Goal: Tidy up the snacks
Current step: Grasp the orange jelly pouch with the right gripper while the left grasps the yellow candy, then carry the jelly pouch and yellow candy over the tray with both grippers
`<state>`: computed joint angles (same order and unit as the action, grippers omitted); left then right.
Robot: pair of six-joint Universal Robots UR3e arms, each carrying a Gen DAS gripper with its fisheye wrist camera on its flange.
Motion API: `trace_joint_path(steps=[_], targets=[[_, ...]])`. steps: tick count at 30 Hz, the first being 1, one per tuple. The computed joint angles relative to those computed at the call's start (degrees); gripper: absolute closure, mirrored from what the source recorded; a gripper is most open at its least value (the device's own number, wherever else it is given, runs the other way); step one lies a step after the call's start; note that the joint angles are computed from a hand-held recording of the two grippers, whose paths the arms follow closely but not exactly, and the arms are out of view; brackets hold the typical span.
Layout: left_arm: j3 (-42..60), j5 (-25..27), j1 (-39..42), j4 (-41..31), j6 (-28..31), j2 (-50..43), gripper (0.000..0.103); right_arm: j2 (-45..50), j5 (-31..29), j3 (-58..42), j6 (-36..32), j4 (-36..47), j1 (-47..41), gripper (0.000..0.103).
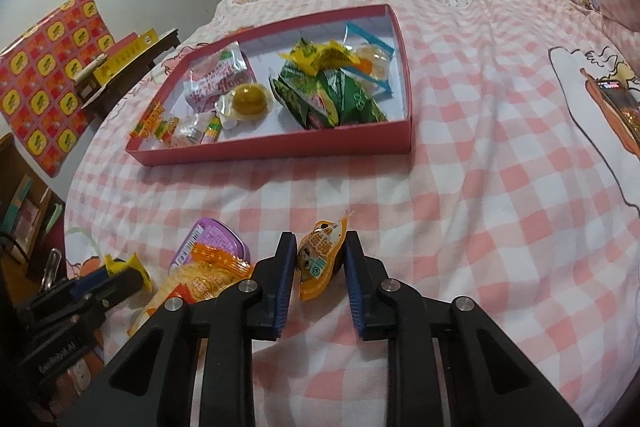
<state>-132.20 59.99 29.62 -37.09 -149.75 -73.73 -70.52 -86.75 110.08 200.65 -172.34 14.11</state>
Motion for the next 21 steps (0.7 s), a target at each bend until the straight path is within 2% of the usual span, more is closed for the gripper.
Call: trace_joint_path(steps=[12,21], targets=[[5.68,-2.57,1.37,-0.84,-1.89,-1.45,0.077,-1.08,0.96,-2.90,-2.19,1.57,0.38,0.078],[12.15,-1.52,-1.29,1.43,-5.82,-6.78,0.077,0.78,3.39,-7.84,-4.07,4.02,0.29,0.078]])
